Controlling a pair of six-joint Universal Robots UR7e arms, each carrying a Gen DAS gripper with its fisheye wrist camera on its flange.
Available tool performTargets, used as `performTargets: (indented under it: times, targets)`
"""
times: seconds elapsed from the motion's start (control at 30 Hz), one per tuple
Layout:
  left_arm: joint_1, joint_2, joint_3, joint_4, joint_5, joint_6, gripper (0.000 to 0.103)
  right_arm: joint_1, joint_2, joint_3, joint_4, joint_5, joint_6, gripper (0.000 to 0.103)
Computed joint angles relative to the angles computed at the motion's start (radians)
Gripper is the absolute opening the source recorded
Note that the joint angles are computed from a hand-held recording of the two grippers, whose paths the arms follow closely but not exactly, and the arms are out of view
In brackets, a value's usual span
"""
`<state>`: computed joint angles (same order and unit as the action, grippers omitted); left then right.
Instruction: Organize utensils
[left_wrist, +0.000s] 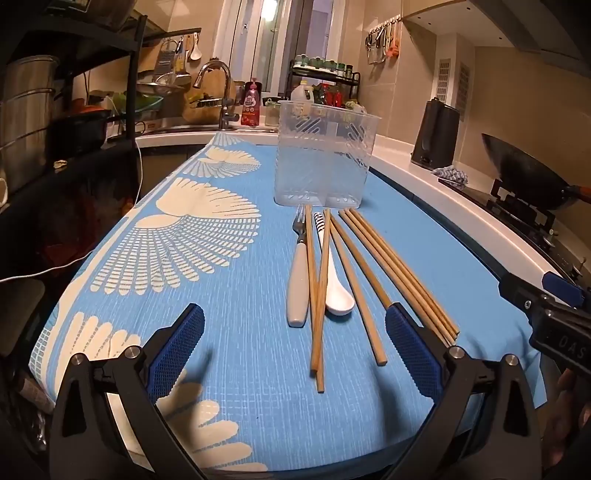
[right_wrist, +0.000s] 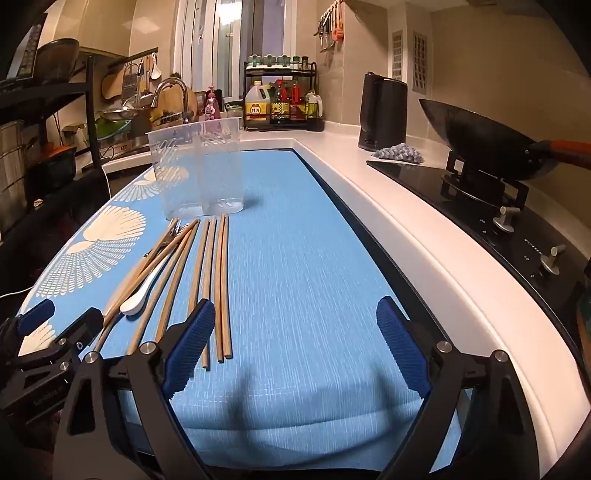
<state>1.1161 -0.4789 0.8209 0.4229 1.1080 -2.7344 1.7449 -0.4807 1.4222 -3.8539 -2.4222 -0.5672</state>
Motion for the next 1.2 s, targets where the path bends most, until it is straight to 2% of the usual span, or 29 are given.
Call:
performTargets:
  times: [0.13, 0.17, 0.27, 0.3, 0.37, 0.4, 0.5, 0.73, 1.0, 1.2]
  targets:
    - [-0.005, 0.001, 0.002, -0.009, 0.02, 0.005, 0.095, -0.002, -0.001, 0.002, 0.001, -0.001, 0.008, 0.087]
    - [-0.01, 0.033, -0.043, 0.012, -0.003, 0.021, 0.095, -0.002, 0.0, 0.001, -0.005, 0.003, 0.003, 0.087]
    - [-0.015, 0.068, -0.101, 0.046, 0.0, 0.021, 0.095, -0.01, -0.005, 0.006, -0.005, 0.018, 0.009, 0.087]
    - [-0.017, 0.066, -0.09, 0.019, -0.009, 0.029, 0.095, -0.013, -0.008, 0.009, -0.005, 0.025, 0.015, 0.087]
    - [-0.012, 0.017, 0.003, -0.04, 0.005, 0.034, 0.095, -0.009, -0.036, 0.037, -0.004, 0.034, 0.031, 0.088]
    - [-0.012, 0.018, 0.002, -0.039, 0.003, 0.029, 0.095, -0.014, -0.008, 0.018, -0.042, 0.038, -0.001, 0.088]
    - [-0.01, 0.013, 0.014, -0.047, -0.004, 0.028, 0.095, -0.021, -0.017, 0.035, -0.025, 0.054, 0.017, 0.088]
    - [-0.01, -0.007, 0.041, -0.054, -0.003, 0.033, 0.093, -0.02, -0.007, 0.025, -0.026, 0.071, -0.006, 0.088]
    - [-0.008, -0.023, 0.056, -0.071, -0.02, 0.032, 0.093, -0.009, 0.013, 0.0, -0.014, 0.059, -0.027, 0.088]
    - [-0.007, -0.028, 0.063, -0.074, -0.024, 0.024, 0.093, -0.009, 0.012, 0.008, -0.004, 0.061, -0.004, 0.088]
